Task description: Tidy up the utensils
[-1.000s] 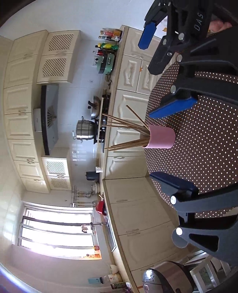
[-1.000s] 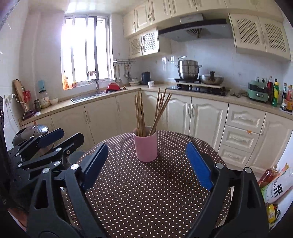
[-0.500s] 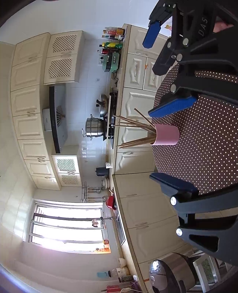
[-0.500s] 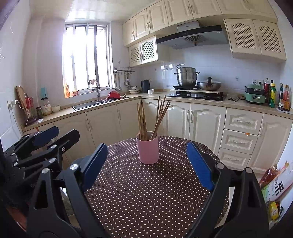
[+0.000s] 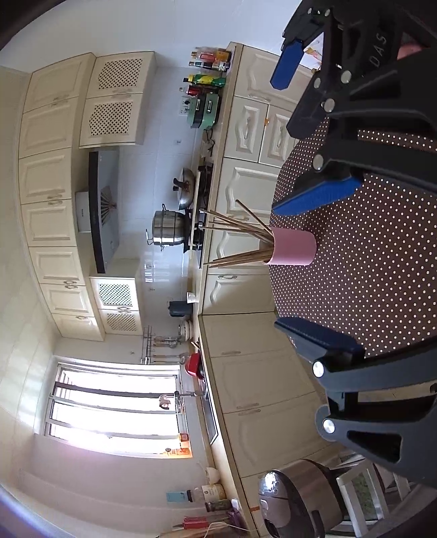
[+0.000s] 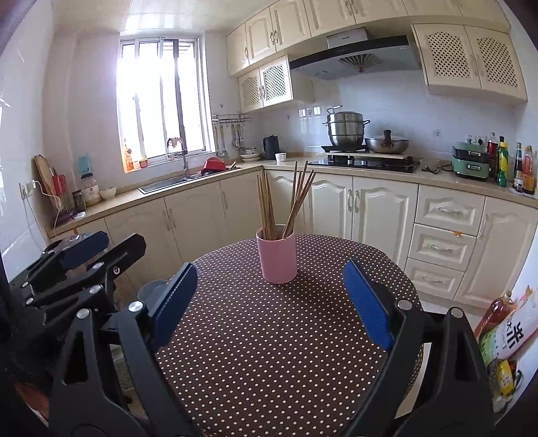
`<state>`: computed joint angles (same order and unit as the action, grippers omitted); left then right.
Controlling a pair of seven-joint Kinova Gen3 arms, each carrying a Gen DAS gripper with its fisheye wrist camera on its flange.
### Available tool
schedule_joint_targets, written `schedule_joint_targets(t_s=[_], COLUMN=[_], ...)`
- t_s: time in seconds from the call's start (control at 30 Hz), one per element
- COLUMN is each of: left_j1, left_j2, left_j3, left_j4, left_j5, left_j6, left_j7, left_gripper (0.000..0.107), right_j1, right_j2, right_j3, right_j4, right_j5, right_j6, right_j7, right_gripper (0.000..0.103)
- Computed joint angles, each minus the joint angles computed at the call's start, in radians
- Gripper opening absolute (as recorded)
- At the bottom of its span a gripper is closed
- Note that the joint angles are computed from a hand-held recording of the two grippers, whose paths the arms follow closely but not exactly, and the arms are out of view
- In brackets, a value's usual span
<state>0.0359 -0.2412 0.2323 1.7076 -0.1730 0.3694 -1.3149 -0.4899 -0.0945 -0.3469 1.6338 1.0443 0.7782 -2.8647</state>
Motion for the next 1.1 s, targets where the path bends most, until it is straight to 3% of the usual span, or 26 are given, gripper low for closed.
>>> schedule_joint_targets(t_s=[0.2, 0.6, 0.93, 1.1], left_j1=[-0.054, -0.073, -0.042, -0.086], left_j2=[-0.058, -0.151, -0.185, -0.200], left_j3=[0.057, 0.061, 0.017, 0.058], left_j4=[0.046, 0.143, 0.202, 0.227], left_j5=[-0.039, -0.004, 0.058, 0.066], left_j6=[0.004, -0.024, -0.046, -0.076], left_j7=[0.053, 0.026, -0.033, -0.025], left_gripper=[0.062, 0.062, 0.062, 0.062], right_j1=[-0.004, 0.020, -0.005, -0.019], right_j2=[-0.038, -0.090, -0.097, -0.101], right_j3=[-0.040, -0.126, -0.155, -0.173], right_j4=[0.050, 0.137, 0.174, 0.196], right_j5=[0.045, 0.089, 0.116, 0.143], right_j6=[0.021, 0.045, 0.091, 0.137], right_j7=[-0.052, -0.169, -0.236, -0.301], right_gripper=[0.087, 0.087, 0.087, 0.087])
